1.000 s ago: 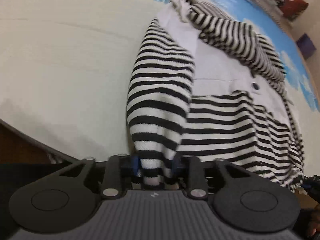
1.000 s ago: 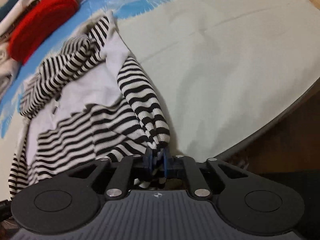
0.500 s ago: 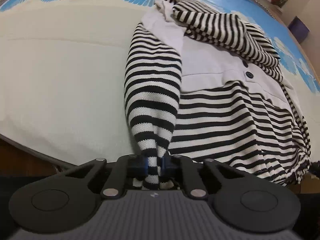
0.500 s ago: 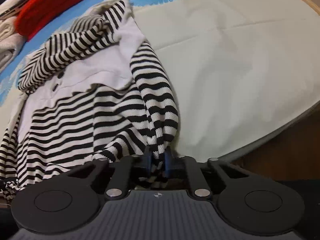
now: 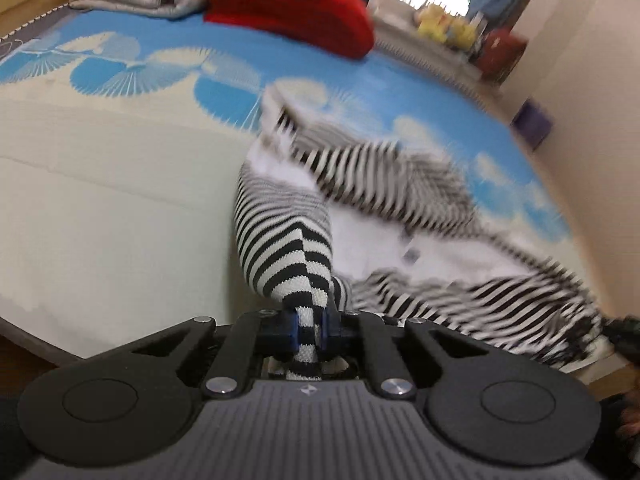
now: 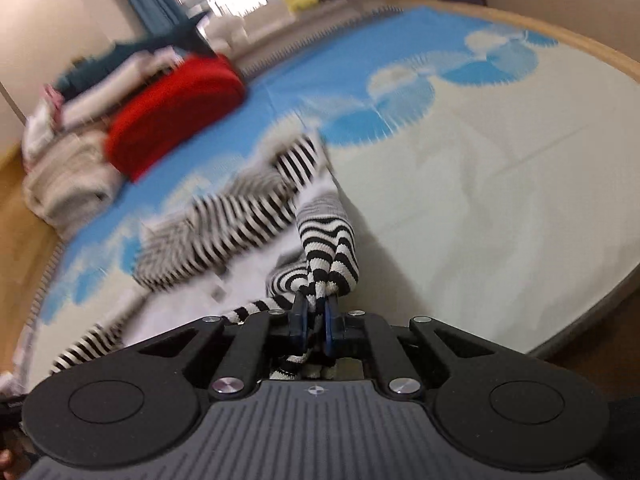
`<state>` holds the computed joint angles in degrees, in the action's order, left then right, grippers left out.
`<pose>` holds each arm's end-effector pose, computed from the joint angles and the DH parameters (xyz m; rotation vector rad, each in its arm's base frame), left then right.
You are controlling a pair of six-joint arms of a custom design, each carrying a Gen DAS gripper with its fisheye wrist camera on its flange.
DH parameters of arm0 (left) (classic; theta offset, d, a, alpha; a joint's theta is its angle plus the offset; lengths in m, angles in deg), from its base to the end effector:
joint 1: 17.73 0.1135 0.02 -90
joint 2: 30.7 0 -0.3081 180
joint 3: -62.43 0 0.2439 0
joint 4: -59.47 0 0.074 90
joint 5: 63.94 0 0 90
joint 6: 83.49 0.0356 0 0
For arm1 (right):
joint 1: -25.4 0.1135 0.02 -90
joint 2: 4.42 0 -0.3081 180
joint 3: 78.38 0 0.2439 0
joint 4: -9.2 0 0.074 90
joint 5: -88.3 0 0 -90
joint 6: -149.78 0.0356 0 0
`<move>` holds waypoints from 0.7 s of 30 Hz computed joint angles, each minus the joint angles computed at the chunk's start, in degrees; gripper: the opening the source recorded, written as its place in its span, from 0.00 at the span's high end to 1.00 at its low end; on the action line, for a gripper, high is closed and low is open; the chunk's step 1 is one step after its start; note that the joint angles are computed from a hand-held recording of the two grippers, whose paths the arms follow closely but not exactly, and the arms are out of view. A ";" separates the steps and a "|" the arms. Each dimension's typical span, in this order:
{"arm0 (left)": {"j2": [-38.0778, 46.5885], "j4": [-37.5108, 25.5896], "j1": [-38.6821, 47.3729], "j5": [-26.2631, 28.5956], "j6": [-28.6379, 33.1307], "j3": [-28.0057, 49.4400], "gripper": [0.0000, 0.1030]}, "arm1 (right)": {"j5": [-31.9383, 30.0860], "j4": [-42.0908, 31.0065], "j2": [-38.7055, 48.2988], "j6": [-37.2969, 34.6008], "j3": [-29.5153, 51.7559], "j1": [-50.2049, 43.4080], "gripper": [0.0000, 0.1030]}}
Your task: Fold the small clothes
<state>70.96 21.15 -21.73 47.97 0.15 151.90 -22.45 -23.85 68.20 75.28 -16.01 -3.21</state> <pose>0.3869 -0.0404 0.2811 0.1190 2.4387 -0.5485 0.2221 -0.1068 0.2906 0.6885 2.1790 0.3021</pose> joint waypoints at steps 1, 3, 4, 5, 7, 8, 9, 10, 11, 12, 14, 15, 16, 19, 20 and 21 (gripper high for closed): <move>-2.13 -0.70 1.01 2.22 0.34 -0.48 0.90 | -2.39 -1.25 -0.93 -0.25 0.84 -1.50 0.93; -6.35 -2.81 3.06 5.97 1.81 -1.74 0.90 | -6.98 -5.89 -4.47 -2.38 2.97 -4.79 0.93; -8.00 -4.15 4.22 7.73 2.46 -2.16 0.90 | -9.07 -8.24 -6.31 -3.87 3.92 -6.54 0.93; -9.89 -5.63 5.59 9.92 3.15 -2.87 0.90 | -11.43 -10.92 -8.21 -5.61 4.91 -8.61 0.93; -12.40 -8.95 7.66 12.91 4.69 -3.45 0.90 | -16.06 -16.44 -11.27 -8.81 6.74 -13.11 0.94; -13.05 -10.65 8.09 13.31 5.59 -3.37 0.90 | -18.46 -19.13 -12.41 -10.39 7.41 -15.52 0.94; -13.10 -11.87 8.16 13.22 6.25 -2.98 0.90 | -20.68 -21.57 -12.98 -11.98 8.13 -17.78 0.94; -12.73 -13.13 7.98 12.83 6.66 -2.26 0.90 | -21.72 -22.88 -13.17 -12.95 8.36 -19.07 0.94; -11.53 -14.27 7.06 11.57 6.85 -0.71 0.90 | -21.99 -23.65 -13.01 -13.21 8.45 -19.69 0.94; -10.68 -14.46 6.57 10.78 7.38 0.06 0.90 | -21.71 -23.50 -12.04 -12.55 8.63 -19.40 0.94; -6.78 -13.75 4.72 8.91 6.48 3.52 0.90 | -19.61 -20.62 -10.26 -11.00 8.29 -16.98 0.94; -3.79 -14.12 3.99 8.21 5.69 6.49 0.90 | -17.36 -18.67 -9.14 -9.52 8.16 -15.02 0.94; -0.39 -14.39 3.39 7.87 5.12 9.87 0.90 | -15.73 -16.54 -7.00 -7.80 8.50 -13.10 0.94; 12.30 -16.21 2.19 7.36 3.06 23.21 0.90 | -10.25 -11.02 1.09 -6.02 10.93 -7.61 0.94; 16.86 -17.17 1.50 6.15 2.85 28.57 0.90 | -8.66 -9.64 4.33 -5.47 12.25 -6.06 0.93; 21.50 -18.48 0.98 5.54 3.26 34.19 0.90 | -8.16 -8.42 8.18 -5.06 14.02 -5.00 0.93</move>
